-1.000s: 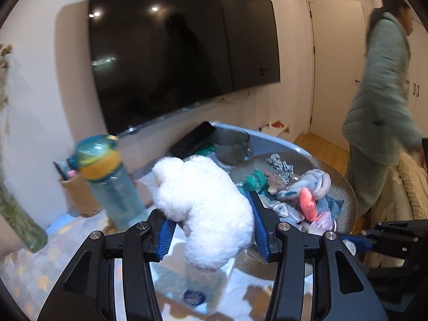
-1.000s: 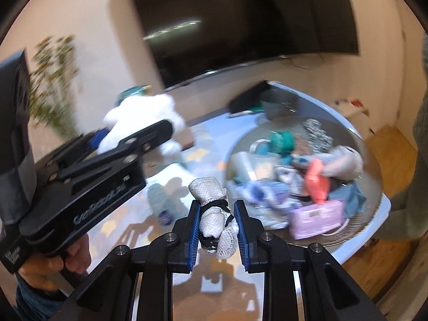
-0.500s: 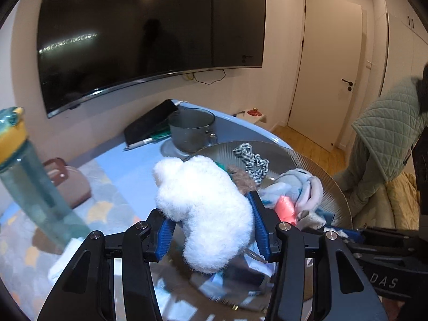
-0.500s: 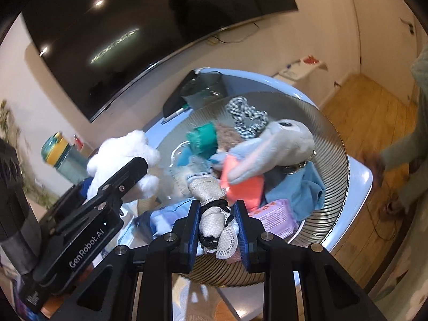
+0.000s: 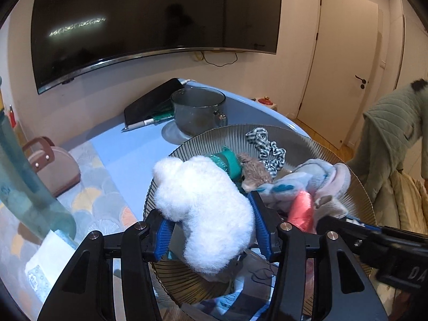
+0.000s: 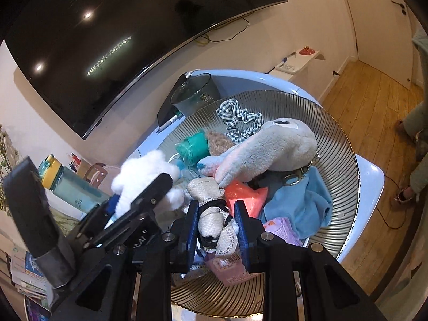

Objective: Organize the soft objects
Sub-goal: 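Lower both plushes into the bowl and open both tools, then move both open tools back to the empty bed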

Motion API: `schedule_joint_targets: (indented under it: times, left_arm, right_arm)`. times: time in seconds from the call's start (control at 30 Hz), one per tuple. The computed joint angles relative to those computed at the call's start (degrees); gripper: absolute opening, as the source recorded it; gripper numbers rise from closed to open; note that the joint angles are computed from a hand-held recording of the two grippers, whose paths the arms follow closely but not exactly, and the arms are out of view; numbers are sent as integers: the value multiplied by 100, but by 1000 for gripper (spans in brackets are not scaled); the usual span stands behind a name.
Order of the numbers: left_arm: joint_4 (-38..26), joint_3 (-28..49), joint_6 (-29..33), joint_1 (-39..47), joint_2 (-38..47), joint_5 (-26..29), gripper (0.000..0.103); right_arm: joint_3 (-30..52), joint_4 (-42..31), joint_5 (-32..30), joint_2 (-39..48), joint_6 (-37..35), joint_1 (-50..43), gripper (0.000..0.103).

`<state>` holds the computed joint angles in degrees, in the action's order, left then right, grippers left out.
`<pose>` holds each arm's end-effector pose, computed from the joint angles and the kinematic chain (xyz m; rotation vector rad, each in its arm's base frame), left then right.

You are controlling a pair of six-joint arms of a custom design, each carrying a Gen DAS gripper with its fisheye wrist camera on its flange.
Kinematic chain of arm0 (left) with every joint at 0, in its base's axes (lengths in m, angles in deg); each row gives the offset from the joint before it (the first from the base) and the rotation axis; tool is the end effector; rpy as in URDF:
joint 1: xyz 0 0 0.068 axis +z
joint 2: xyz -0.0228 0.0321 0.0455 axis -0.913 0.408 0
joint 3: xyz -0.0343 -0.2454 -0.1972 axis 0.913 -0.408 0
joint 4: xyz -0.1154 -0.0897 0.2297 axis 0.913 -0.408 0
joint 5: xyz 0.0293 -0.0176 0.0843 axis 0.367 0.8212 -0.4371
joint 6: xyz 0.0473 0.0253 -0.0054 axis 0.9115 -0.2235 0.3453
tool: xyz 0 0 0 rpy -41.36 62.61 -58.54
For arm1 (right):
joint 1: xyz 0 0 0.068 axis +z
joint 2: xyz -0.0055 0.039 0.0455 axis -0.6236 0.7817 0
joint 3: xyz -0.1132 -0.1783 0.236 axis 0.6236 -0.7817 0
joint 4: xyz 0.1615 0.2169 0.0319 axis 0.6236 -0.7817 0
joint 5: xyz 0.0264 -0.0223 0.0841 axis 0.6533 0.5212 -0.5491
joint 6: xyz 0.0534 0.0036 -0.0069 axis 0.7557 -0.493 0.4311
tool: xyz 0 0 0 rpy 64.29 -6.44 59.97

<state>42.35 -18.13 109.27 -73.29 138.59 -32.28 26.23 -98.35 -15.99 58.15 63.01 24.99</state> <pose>0.3378 -0.0644 0.1795 0.9520 2.1112 -0.5671 0.1918 0.3315 0.2005 1.0102 2.1386 0.2685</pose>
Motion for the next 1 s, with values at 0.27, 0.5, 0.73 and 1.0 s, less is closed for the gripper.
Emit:
schedule_joint_targets:
  times: [0.27,0.5,0.73,1.0]
  left_arm:
    - [109,-41,-161,-5,13,59,53]
    - [304,-63,-277,-72,161,44,57]
    - [-656,357,-79,379,113,859,96]
    - [-2269,1004,710,1411,-411,1945,102]
  right_arm:
    - [175,-689,67,-339,111,173,26]
    - [468,-1434,238,-412,324,241,26]
    - [227,-1029,254,-660,173,112,90]
    - [550,-1389,781,-1031,567,620,103]
